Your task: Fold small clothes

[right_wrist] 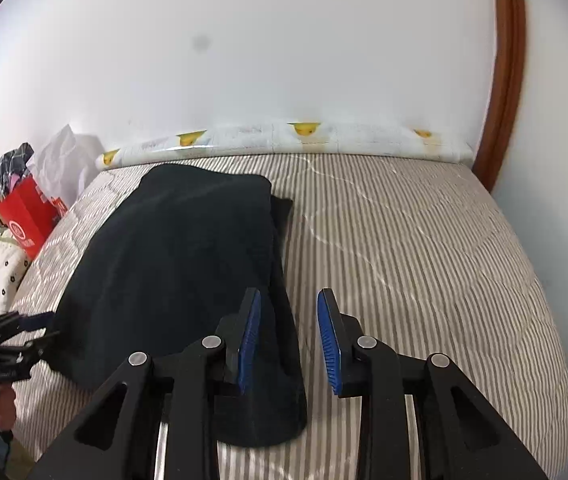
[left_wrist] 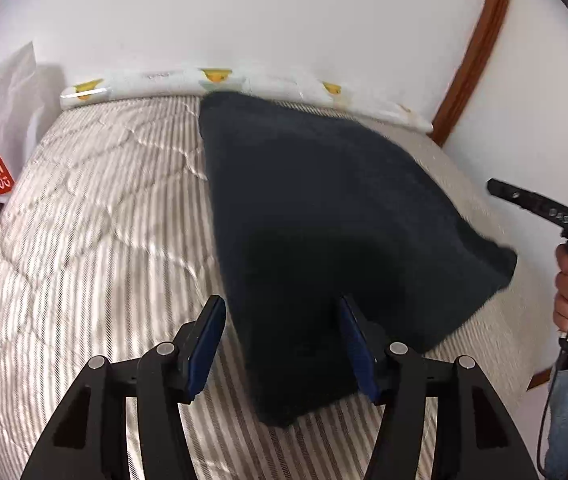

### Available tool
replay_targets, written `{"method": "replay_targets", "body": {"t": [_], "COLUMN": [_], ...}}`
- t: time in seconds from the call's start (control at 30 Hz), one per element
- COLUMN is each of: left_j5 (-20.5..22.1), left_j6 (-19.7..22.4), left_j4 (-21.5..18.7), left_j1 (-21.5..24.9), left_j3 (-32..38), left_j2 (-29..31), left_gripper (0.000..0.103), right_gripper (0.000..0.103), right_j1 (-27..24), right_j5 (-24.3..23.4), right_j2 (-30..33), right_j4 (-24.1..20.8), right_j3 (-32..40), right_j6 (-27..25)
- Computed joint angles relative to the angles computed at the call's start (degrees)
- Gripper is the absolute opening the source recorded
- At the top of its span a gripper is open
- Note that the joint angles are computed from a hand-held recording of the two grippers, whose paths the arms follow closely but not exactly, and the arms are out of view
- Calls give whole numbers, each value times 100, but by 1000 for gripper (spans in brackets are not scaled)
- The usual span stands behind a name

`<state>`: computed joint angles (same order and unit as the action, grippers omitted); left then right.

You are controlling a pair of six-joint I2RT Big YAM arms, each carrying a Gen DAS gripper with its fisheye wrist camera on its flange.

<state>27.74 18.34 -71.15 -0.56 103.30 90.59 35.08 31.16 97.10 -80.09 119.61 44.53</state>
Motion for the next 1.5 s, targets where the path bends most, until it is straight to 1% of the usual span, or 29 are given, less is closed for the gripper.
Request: {"method": "replay_targets", "body": {"t": [0.07,0.13,0.2,0.27,0.33,0.4,0.5,0.57,0.63,0.67,0.7,0.73,0.77,0.8,0.83,0.9,0.93,0.97,1.03,1.07,1.1,1.13,1.17,1.2,1.27,1.33,1.37,1.43,1.5], "left_j5": [-36,-53,-88,-122,-103,-6,261,389,422,433,448,463,485,507,528,556,550,489,338,304,290,275,271,282,312,342,351,372,422], "left_j6": [-88,-137,-178,-178,-174,-132,63,105,142,147,149,146,143,142,134,155,186,188,209,224,236,245,246,244,224,210,203,161,86], "left_j4": [8,-81,-192,-275,-342,-480,-827,-834,-800,-802,-828,-858,-903,-937,-972,-1015,-1023,-975,-866,-831,-825,-824,-827,-835,-832,-805,-783,-749,-763], "left_j1": [-2,-4,-10,-15,1,17,24,22,10,6,12,16,22,32,40,39,38,22,-2,-1,5,16,25,35,62,85,99,124,144], "left_j3": [224,551,949,1234,1500,1745,2073,2086,2036,2018,2052,2073,2102,2124,2156,2148,2146,2105,1987,1943,1914,1874,1840,1824,1739,1626,1545,1393,1313], "left_j2": [123,332,597,796,1007,1217,1515,1562,1568,1576,1605,1630,1654,1670,1689,1687,1684,1656,1562,1518,1483,1442,1409,1392,1323,1239,1179,1070,1018], "left_gripper": [55,55,55,55,55,55,55,55,55,55,55,55,55,55,55,55,55,55,55,55,55,55,55,55,55,55,55,55,55], "right_gripper": [31,33,34,35,35,35,35,35,35,29,13,12,7,6,6,5,5,5,7,8,13,15,19,26,33,33,33,33,33], "right_j1": [-206,-369,-578,-734,-901,-1020,-1188,-1272,-1328,-1328,-1320,-1294,-1249,-1243,-1270,-1369,-1439,-1511,-1514,-1465,-1427,-1360,-1297,-1232,-1086,-921,-841,-791,-719], "right_j5": [-294,-504,-835,-1065,-1401,-1649,-2031,-2315,-2535,-2582,-2632,-2600,-2384,-2292,-2313,-2294,-2395,-2598,-2752,-2584,-2470,-2279,-2136,-2038,-1910,-1850,-1874,-2006,-2066], "right_j2": [200,399,682,955,1261,1526,1876,2074,2197,2239,2323,2524,2559,2432,2146,1744,1709,1840,2042,2029,1982,1779,1587,1330,886,478,251,14,-271], "right_j4": [71,55,41,-34,-118,-219,-266,-328,-245,-197,-253,-482,-510,-337,51,552,590,360,-37,-157,-178,-77,9,141,345,478,585,730,1063], "right_j3": [267,539,919,1282,1648,1958,2332,2544,2642,2695,2851,3255,3380,3217,2767,2103,1981,2096,2368,2411,2395,2162,1941,1603,997,393,33,-361,-852], "right_j6": [-210,-294,-476,-565,-653,-663,-610,-528,-474,-551,-683,-922,-1233,-1429,-1484,-1288,-1094,-864,-785,-796,-786,-734,-692,-692,-709,-672,-572,-398,-143]}}
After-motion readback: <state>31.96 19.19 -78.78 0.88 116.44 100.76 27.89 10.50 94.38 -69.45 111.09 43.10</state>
